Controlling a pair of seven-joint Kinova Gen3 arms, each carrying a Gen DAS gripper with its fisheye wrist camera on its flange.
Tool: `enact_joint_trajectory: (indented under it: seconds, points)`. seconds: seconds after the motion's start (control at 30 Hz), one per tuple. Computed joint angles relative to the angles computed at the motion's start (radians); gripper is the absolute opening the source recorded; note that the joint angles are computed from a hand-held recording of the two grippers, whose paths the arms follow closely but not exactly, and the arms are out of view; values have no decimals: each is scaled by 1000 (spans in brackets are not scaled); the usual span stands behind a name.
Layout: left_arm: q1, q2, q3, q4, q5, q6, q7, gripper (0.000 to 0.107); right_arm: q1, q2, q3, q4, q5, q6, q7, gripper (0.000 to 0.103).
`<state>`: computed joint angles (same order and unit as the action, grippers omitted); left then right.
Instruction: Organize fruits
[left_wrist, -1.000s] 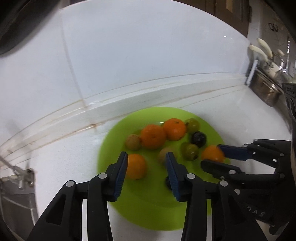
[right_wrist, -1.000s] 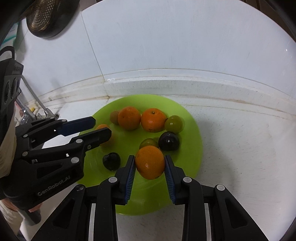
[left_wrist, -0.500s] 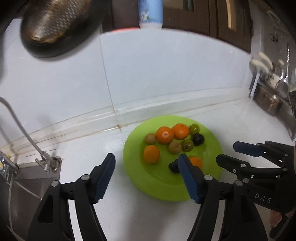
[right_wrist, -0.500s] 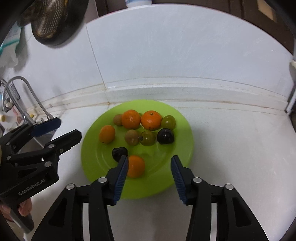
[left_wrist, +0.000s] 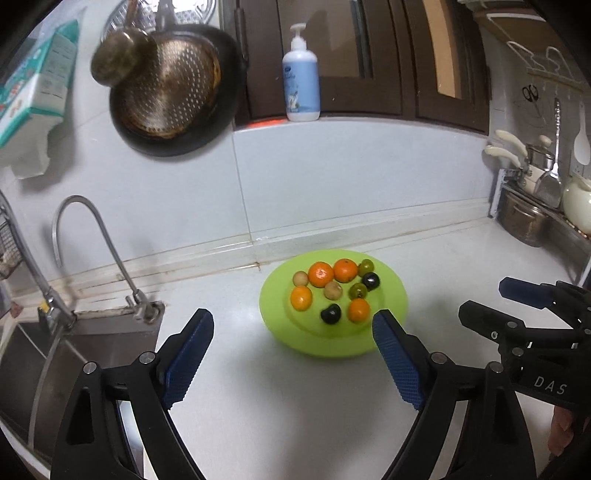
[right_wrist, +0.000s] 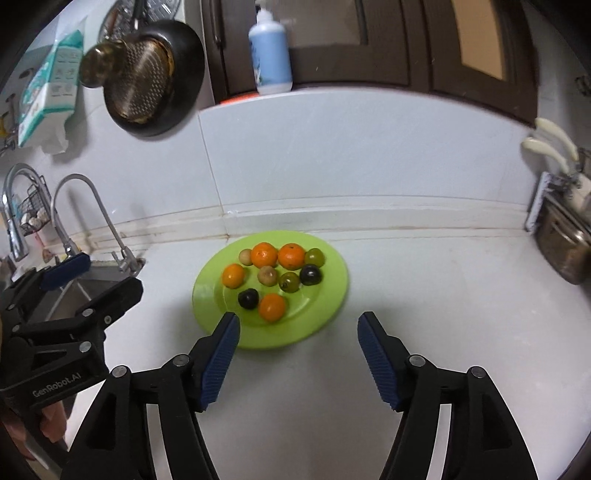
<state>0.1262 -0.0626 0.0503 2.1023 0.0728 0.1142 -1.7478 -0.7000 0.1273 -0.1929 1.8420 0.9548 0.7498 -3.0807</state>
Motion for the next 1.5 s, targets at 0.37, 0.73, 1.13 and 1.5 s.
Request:
enact_joint_trajectory:
  seconds: [0.37,0.73,1.13,1.5]
  points:
    - [-34,-232,67,140,-29,58,126,100,-55,-152,-149,119,36,161,-121,68]
    - [-105,-431,181,201,-89,174,239,103,-69,-244,-280,164,-2,264,-183,68]
    - [-92,-555,200,211,-95,282,293,103,-89,-299,-384,189,-29,383,-230,72]
    - [-90,-631,211,212,-95,339,305,103,-96,-325,-443,188,-41,441,-245,72]
